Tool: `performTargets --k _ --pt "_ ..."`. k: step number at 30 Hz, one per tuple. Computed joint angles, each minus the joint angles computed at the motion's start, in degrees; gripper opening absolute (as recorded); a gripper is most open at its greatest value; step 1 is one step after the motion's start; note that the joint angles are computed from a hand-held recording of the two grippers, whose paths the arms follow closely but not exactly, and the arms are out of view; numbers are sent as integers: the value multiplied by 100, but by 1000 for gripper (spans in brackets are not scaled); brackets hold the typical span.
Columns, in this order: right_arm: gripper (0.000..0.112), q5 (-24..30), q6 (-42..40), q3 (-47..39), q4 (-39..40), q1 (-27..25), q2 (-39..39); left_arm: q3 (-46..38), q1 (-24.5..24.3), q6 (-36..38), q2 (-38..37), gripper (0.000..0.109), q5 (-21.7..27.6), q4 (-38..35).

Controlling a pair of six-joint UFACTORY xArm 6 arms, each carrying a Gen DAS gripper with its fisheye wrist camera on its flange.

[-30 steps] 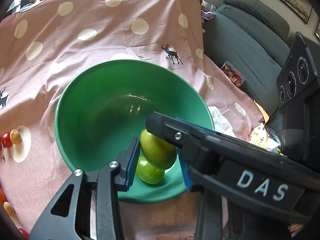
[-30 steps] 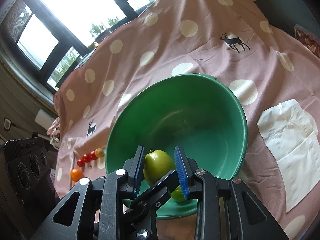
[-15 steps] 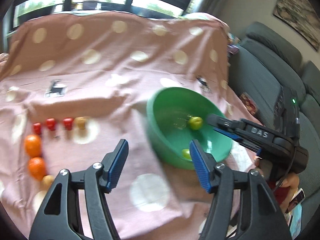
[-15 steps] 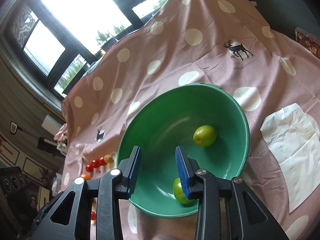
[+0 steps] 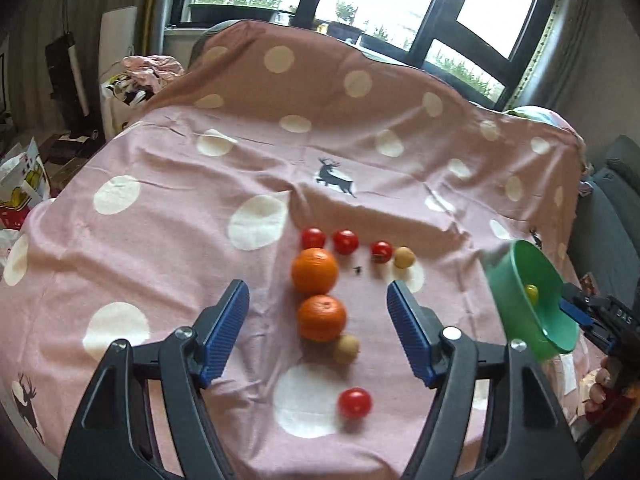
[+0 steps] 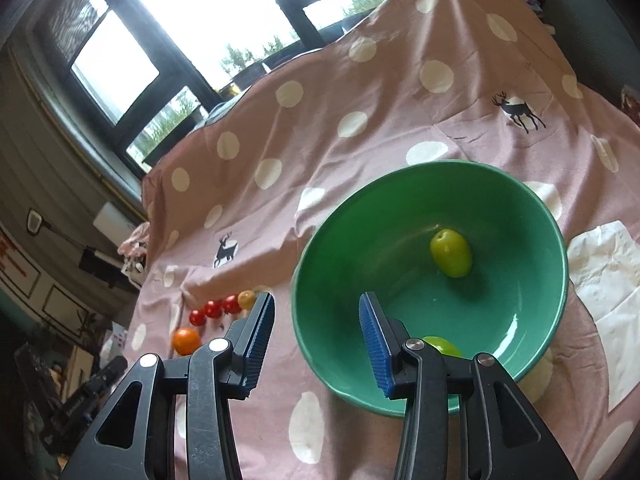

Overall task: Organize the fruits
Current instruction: 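Withdraw the right gripper from the bowl toward the oranges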

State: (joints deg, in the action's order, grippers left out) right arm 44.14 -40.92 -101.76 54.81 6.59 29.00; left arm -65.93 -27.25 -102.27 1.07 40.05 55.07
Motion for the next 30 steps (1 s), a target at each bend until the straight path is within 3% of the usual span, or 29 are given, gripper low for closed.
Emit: performTargets --k 3,5,8,11,13,18,21,23,30 --pt "45 -233 -161 312 -289 287 -230 300 217 -144 -159 71 -255 15" --pt "45 -76 -309 400 -332 439 -327 488 369 -167 -247 71 -505 -65" --pt "45 651 -326 136 -409 674 -192 608 440 -214 -310 70 -387 -171" --pt "45 1454 264 -555 -879 996 292 734 549 -236 -384 70 -422 -299" --pt "45 1716 495 -921 -1224 1234 574 845 622 -326 -467 70 -523 -314" --pt "45 1684 889 -1476 -1855 1722 1052 998 705 -490 -610 70 -626 -269" --pt "45 1539 1189 -1711 -2305 1923 1270 1182 876 -651 -720 70 -1221 -167" --pt "45 1279 1359 -1568 -2646 2029 1231 1215 899 -842 -767 70 -1303 -22" --pt "43 1442 1116 -1811 -2403 2090 1436 1091 871 -883 -681 70 -1310 4"
